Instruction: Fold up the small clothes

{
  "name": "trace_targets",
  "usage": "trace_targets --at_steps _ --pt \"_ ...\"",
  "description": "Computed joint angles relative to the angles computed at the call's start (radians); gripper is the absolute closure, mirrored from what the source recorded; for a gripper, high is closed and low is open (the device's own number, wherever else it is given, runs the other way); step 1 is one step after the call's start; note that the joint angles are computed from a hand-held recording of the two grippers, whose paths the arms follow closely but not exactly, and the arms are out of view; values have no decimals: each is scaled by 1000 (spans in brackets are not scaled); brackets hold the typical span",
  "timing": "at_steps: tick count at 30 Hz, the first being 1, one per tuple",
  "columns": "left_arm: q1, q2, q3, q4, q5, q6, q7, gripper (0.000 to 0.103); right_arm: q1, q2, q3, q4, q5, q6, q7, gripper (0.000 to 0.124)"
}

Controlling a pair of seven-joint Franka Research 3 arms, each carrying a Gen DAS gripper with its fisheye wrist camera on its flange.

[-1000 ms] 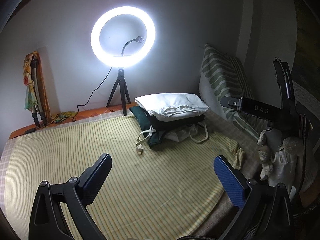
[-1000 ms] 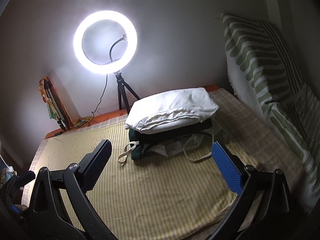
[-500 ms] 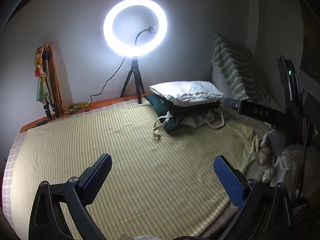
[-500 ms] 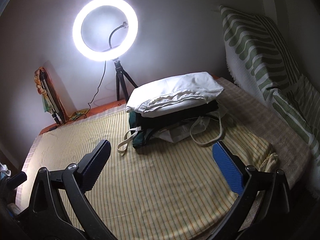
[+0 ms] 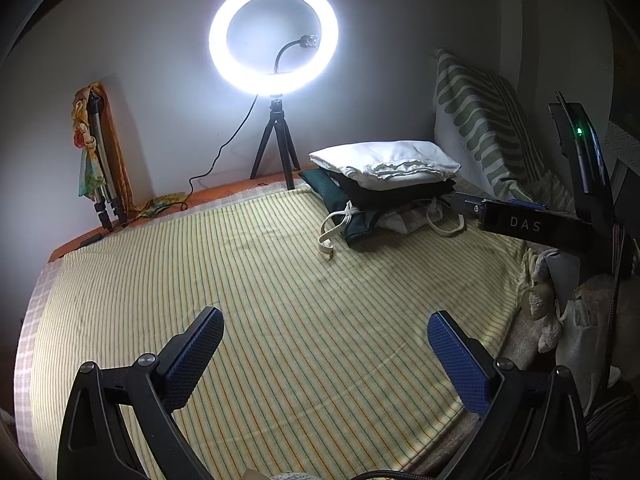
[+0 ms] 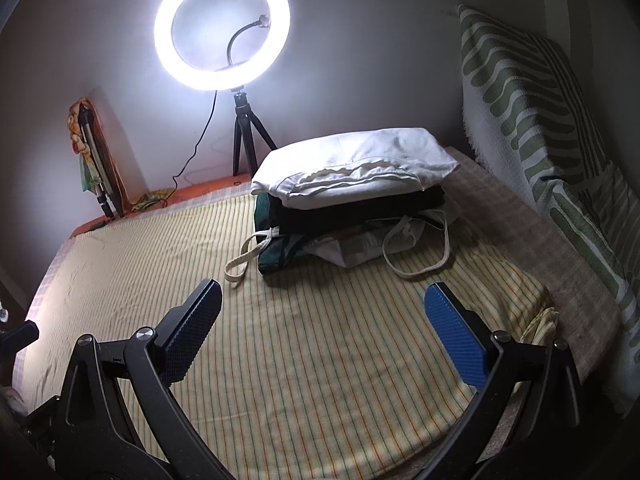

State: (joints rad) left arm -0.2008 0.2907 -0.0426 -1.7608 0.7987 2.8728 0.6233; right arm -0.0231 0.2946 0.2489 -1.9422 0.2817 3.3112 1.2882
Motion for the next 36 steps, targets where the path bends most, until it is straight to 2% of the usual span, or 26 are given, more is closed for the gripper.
trace_targets --at_steps 4,9,20,36 --pt "1 -2 0 -4 0 -6 -3 0 -42 2 41 1 7 -6 8 21" --pt "6 -4 -4 -8 -11 -8 4 0 -57 1 54 2 12 -3 16 21" --pt "5 -6 -2 -10 -8 -9 4 0 -50 2 44 4 14 -16 12 21" --pt "2 -7 -1 -8 9 -11 -12 0 -82 3 81 4 33 -20 -16 21"
